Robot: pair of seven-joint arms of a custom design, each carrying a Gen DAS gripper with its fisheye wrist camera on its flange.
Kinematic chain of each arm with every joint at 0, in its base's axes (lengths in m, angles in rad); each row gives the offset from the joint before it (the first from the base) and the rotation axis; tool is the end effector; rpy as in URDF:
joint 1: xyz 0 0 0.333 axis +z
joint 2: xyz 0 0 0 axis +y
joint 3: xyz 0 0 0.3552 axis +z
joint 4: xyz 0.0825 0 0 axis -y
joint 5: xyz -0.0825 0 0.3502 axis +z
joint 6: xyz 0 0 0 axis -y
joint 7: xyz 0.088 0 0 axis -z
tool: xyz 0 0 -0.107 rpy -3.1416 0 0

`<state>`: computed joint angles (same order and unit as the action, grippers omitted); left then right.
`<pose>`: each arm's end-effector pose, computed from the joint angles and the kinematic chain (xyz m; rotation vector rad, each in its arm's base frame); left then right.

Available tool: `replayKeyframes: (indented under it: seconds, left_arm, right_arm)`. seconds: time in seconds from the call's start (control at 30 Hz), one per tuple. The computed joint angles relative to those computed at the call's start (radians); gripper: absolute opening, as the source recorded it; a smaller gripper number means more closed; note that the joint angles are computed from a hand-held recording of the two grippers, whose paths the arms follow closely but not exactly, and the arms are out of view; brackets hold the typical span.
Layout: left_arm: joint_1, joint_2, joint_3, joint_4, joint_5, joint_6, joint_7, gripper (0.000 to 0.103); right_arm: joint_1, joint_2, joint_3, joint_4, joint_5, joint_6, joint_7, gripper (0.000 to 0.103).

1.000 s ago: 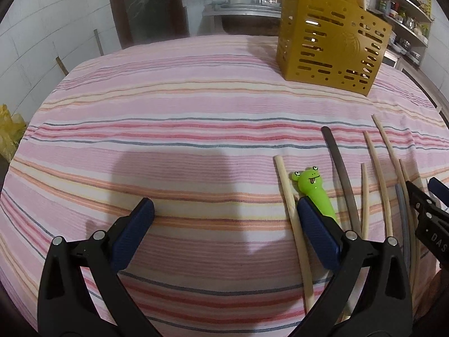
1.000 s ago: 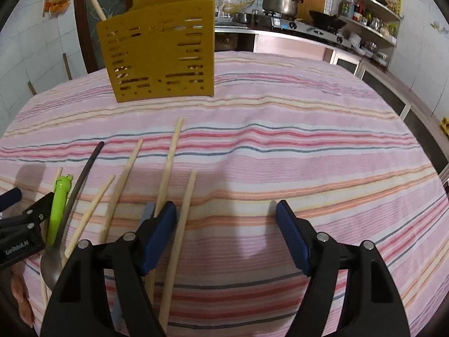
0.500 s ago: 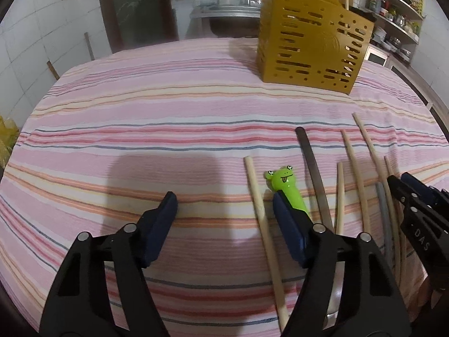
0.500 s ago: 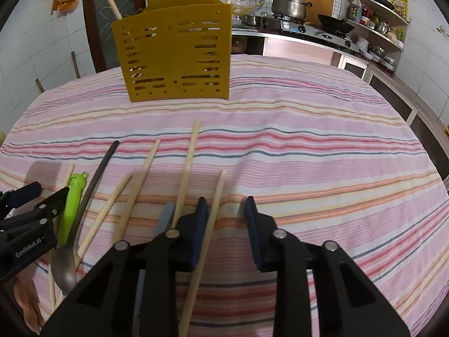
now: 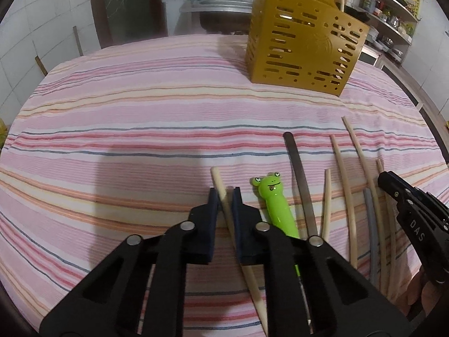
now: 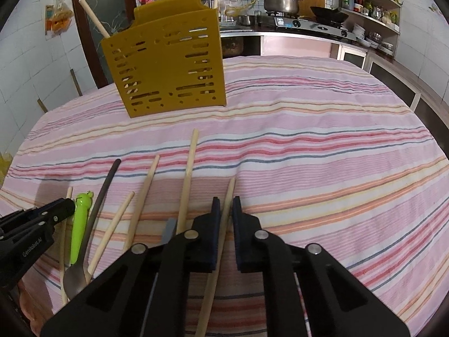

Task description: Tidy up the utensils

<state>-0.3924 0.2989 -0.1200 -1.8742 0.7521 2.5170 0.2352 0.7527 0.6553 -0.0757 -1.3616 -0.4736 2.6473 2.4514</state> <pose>0.5551 -0.3107 0.4461 -2.1164 1.5757 -0.5428 0.5783 0.5028 0.4508 -1.9032 1.5968 -0.5069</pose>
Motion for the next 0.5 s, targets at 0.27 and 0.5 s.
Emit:
replayKeyframes:
  seconds: [0.27, 0.5]
  left_arm:
    - [-0.006, -0.030, 0.012, -0.032, 0.061, 0.046, -0.069, 0.009]
    - [-0.025, -0.076, 0.005, -0.049, 0.252, 0.031, -0.197, 0.008]
  right_arm:
    - [0.036, -0.048, -0.065, -0.075, -0.084, 0.094, 0.121, 0.006]
    - [0.058, -0.082, -0.114, -0.120, -0.183, 0.182, 0.234, 0.006]
